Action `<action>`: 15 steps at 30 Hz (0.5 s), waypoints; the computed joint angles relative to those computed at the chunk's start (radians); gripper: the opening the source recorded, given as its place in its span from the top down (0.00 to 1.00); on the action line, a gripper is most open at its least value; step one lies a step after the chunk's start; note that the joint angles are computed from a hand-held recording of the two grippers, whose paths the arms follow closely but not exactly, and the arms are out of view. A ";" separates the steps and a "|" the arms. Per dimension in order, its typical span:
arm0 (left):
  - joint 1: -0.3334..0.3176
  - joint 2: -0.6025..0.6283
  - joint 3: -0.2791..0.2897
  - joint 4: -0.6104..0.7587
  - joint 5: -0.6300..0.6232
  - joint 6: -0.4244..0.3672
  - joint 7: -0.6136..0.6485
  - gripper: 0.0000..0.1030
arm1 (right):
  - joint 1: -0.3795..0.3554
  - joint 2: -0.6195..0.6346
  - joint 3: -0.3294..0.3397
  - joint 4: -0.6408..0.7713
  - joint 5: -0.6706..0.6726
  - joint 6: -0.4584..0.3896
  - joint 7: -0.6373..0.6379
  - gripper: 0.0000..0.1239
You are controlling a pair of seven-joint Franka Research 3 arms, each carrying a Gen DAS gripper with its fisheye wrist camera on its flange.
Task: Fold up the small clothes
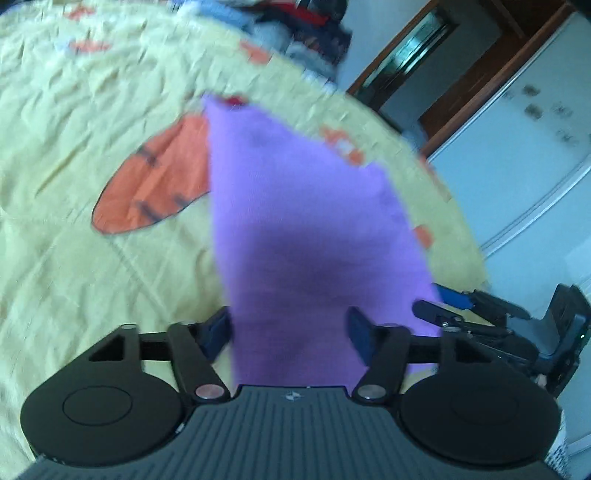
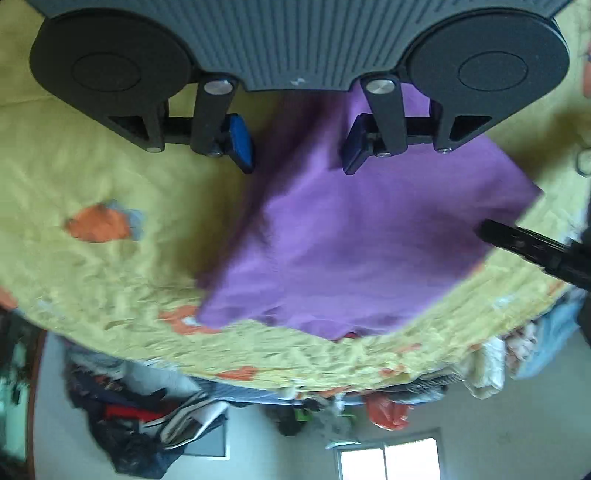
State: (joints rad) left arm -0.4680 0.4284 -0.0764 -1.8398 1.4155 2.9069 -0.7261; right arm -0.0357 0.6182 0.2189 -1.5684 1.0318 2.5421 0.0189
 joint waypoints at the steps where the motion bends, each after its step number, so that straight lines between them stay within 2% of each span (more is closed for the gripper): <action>1: -0.027 -0.016 -0.003 0.000 -0.006 -0.077 0.012 0.17 | -0.021 -0.017 0.023 -0.018 0.049 0.019 -0.049 0.59; 2: -0.048 -0.023 -0.011 0.013 -0.020 -0.159 0.034 0.13 | -0.032 -0.028 0.042 -0.025 0.100 0.039 -0.094 0.58; 4: -0.066 -0.002 -0.033 0.065 -0.084 -0.277 0.086 0.13 | -0.041 -0.040 0.061 -0.020 0.164 0.016 -0.168 0.58; 8: -0.104 0.099 -0.046 0.215 -0.230 -0.456 0.224 0.16 | 0.029 0.026 0.040 0.069 0.138 0.004 -0.161 0.59; 10: -0.125 0.140 -0.036 0.269 -0.283 -0.519 0.272 0.16 | 0.059 0.065 0.029 0.111 0.095 0.010 -0.115 0.59; 15: -0.139 0.211 -0.025 0.344 -0.421 -0.581 0.378 0.17 | 0.077 0.141 0.032 0.185 0.000 0.014 -0.019 0.59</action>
